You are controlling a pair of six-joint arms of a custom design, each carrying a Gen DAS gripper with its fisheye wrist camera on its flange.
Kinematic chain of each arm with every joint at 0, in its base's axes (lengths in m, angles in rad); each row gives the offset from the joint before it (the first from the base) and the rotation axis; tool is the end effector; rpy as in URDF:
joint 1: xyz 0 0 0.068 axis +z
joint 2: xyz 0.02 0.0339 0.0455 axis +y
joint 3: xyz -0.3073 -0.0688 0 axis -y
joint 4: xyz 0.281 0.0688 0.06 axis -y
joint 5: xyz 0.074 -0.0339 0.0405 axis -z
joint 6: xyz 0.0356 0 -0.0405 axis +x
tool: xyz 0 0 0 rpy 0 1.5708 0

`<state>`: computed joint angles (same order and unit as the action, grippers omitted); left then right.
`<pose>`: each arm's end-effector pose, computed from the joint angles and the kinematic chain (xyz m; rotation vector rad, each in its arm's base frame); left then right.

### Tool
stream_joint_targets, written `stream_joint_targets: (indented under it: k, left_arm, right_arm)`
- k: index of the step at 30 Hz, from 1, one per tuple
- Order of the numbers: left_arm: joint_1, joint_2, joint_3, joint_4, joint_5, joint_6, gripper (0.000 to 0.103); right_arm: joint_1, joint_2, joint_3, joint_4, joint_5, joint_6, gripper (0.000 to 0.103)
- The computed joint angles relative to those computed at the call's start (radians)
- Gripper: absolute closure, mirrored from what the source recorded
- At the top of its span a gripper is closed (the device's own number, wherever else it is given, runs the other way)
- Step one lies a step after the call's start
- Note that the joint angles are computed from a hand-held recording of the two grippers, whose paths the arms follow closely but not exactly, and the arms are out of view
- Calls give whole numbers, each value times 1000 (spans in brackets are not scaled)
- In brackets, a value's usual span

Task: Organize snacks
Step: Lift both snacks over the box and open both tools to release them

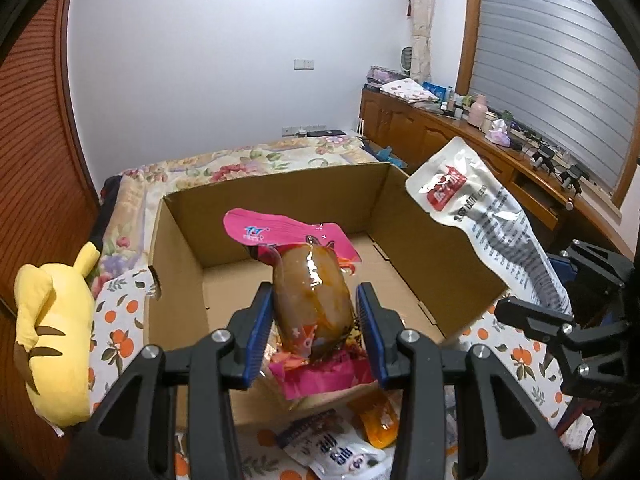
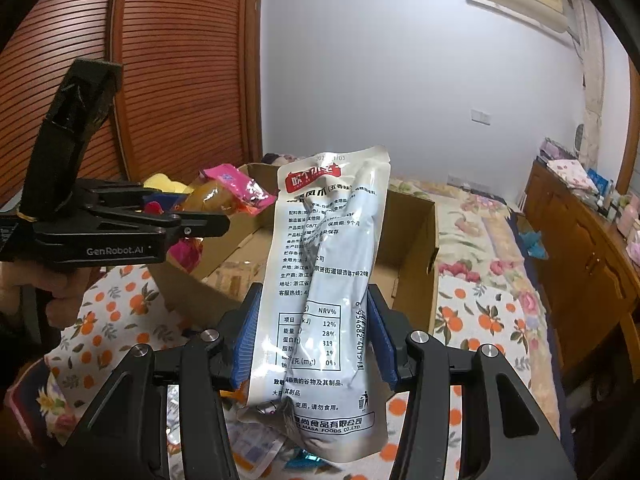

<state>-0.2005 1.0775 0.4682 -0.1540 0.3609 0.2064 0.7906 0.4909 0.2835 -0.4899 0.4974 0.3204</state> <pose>0.2099 -0.0555 0.1984 0.6410 2.2188 -0.4172 0.0944 0.0712 0.1916 -0.2537 2.1563 0.0656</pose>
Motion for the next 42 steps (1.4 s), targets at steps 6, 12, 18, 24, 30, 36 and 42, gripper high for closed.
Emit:
stream_joint_targets:
  k: [6,12,18,24,30,36,42]
  left_arm:
    - [17,125,45,60,0,-1,62]
    - [13,216,71,108,-17,-1,53]
    - [34,214,79,122,16,6,47]
    - [63,174,56,142,36,33,43]
    - [91,142,46,133,55,69,43]
    - [113,125,34,133,81,78,43]
    - [121,104,14,129,87,76,43]
  right_arm:
    - [-181,105,-1,152,-158,-121,53]
    - [-279,267,27,296,-249,-191,53]
    - [-306,407,62,390,-276,-224,52]
    - [-302,554,102,468,-268,-231,51]
    - [-289,660,127,504,-254,-227,49]
    - [-296,702,129,517,-258,-218,45]
    - [-297,713,115,528,-247,-183,38]
